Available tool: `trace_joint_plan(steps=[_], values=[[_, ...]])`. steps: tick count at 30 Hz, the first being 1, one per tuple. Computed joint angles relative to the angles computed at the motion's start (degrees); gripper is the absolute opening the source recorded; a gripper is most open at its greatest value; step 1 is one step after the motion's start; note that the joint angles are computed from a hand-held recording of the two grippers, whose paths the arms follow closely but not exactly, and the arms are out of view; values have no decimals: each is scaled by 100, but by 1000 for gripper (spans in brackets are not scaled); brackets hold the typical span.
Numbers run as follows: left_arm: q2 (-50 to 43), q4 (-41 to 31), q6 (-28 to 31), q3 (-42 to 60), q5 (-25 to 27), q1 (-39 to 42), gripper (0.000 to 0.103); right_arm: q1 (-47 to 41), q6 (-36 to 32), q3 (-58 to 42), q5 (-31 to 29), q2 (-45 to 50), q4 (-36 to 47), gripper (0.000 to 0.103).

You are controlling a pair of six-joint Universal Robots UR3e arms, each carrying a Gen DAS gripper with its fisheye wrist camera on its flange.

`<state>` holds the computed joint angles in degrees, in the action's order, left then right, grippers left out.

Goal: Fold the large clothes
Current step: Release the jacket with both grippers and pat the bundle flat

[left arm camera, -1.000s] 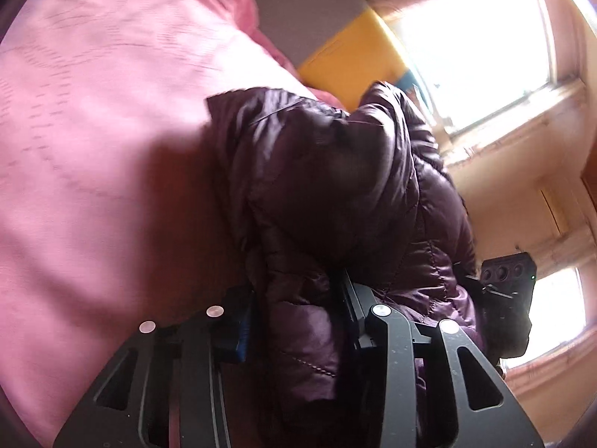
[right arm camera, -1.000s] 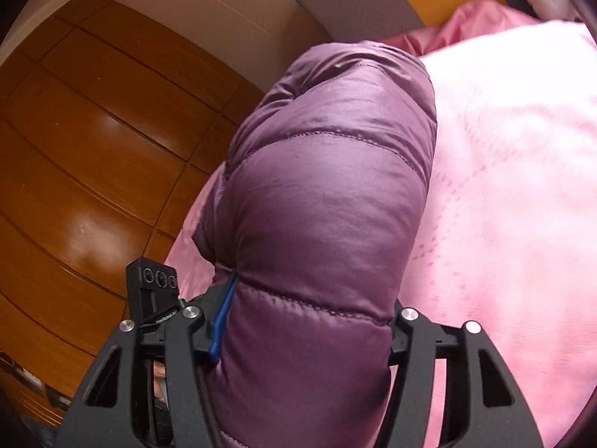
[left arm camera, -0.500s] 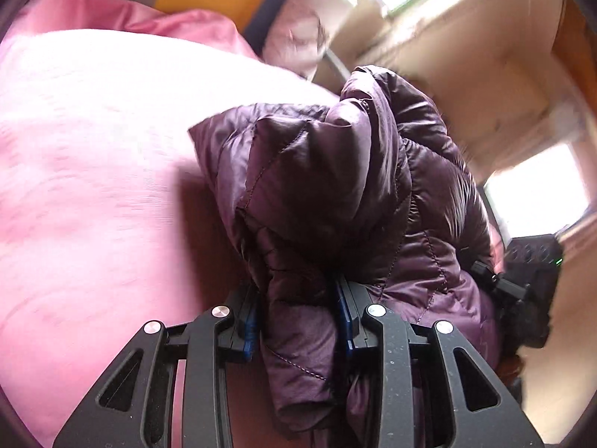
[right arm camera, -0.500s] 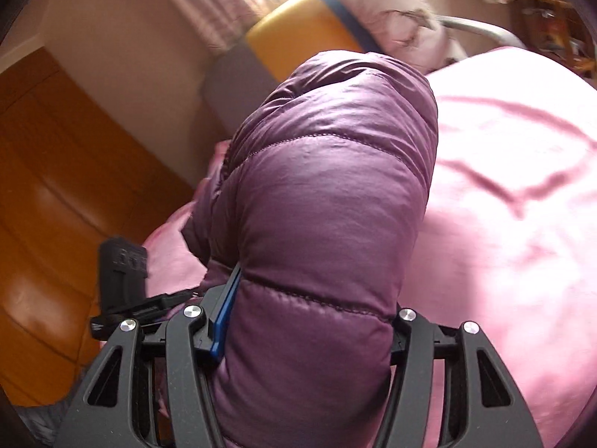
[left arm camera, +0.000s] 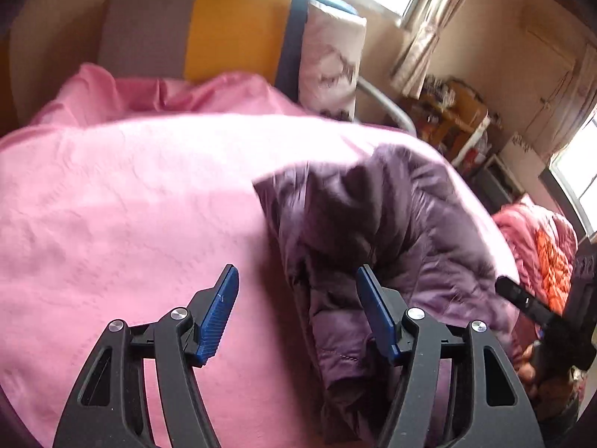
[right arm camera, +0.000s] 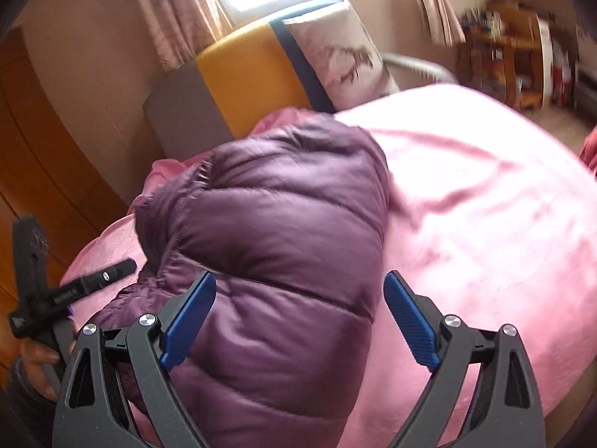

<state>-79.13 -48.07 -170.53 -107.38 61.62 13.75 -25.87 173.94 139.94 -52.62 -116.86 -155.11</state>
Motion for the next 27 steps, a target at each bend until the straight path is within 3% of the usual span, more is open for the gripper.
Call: trace_joint_plan(steps=[5, 7, 11, 14, 18, 21, 24, 27], values=[[-251, 147, -219, 833, -171, -364, 64, 1526, 437, -34, -1090, 534, -1202, 91], [-1042, 330, -387, 1605, -6, -885, 64, 2080, 457, 87, -1529, 912, -1721, 91], [-2044, 164, -584, 2300, 330, -1399, 64, 3491, 926, -282, -3103, 2263, -2860, 94], [-2370, 363, -654, 2061, 690, -1470, 64, 4128, 1170, -375, -3810, 3072, -3649, 94], [-2516, 963, -710, 1214, 650, -1195, 64, 4959, 1112, -649, -4780, 4068, -4428, 94], [-2355, 1233, -681, 823, 706, -1097, 64, 5177, 1185, -707, -5016, 4808, -5215, 94], [-2313, 1747, -582, 435, 886, -1120, 64, 5333, 1177, -942, -5259, 5153, -5303, 94], [-2129, 1682, -625, 350, 931, -1116, 64, 5514, 1320, -1071, -5455, 4945, -4789, 94]])
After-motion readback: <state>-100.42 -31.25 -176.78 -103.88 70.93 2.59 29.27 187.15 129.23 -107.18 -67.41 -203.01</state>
